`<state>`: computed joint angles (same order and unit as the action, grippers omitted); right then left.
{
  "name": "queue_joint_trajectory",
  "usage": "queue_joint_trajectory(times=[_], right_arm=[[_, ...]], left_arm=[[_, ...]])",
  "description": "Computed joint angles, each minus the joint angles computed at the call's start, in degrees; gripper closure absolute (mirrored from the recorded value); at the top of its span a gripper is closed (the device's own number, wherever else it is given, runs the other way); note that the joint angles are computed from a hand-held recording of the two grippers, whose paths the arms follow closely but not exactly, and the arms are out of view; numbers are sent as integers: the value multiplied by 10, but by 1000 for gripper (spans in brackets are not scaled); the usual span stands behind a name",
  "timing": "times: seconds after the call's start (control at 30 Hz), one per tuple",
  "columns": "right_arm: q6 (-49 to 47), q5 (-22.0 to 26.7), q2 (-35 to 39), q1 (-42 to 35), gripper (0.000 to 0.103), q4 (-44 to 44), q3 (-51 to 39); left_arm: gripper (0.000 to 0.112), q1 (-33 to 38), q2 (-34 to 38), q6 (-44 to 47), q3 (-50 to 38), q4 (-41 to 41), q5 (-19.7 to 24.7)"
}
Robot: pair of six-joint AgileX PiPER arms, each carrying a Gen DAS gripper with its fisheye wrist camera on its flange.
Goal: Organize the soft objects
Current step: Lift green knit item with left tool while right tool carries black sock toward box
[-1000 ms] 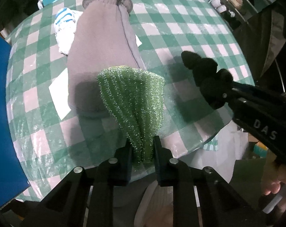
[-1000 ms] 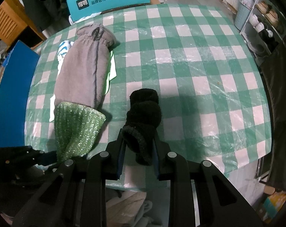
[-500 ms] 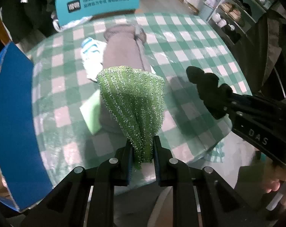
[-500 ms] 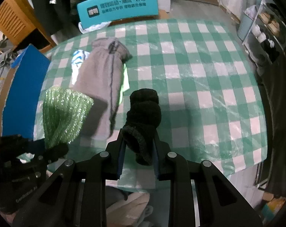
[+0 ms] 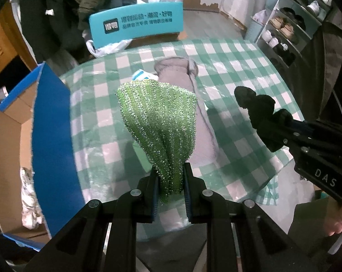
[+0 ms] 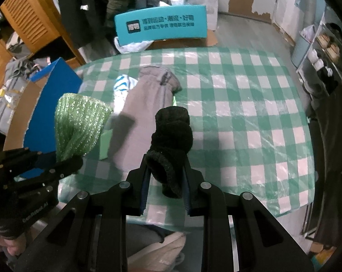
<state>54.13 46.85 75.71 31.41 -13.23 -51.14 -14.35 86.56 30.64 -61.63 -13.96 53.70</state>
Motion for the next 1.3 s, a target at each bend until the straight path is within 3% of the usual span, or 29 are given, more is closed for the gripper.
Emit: queue_joint_trajectory(times=[0.73,1.3], right_arm=[[18,47,52,75,80,-38,-124],[-20,58,133,93,80,-26,-238]], left_arm=[[93,87,-28,54,-34,-10,15],[93,175,-5,99,-82,-36,38]])
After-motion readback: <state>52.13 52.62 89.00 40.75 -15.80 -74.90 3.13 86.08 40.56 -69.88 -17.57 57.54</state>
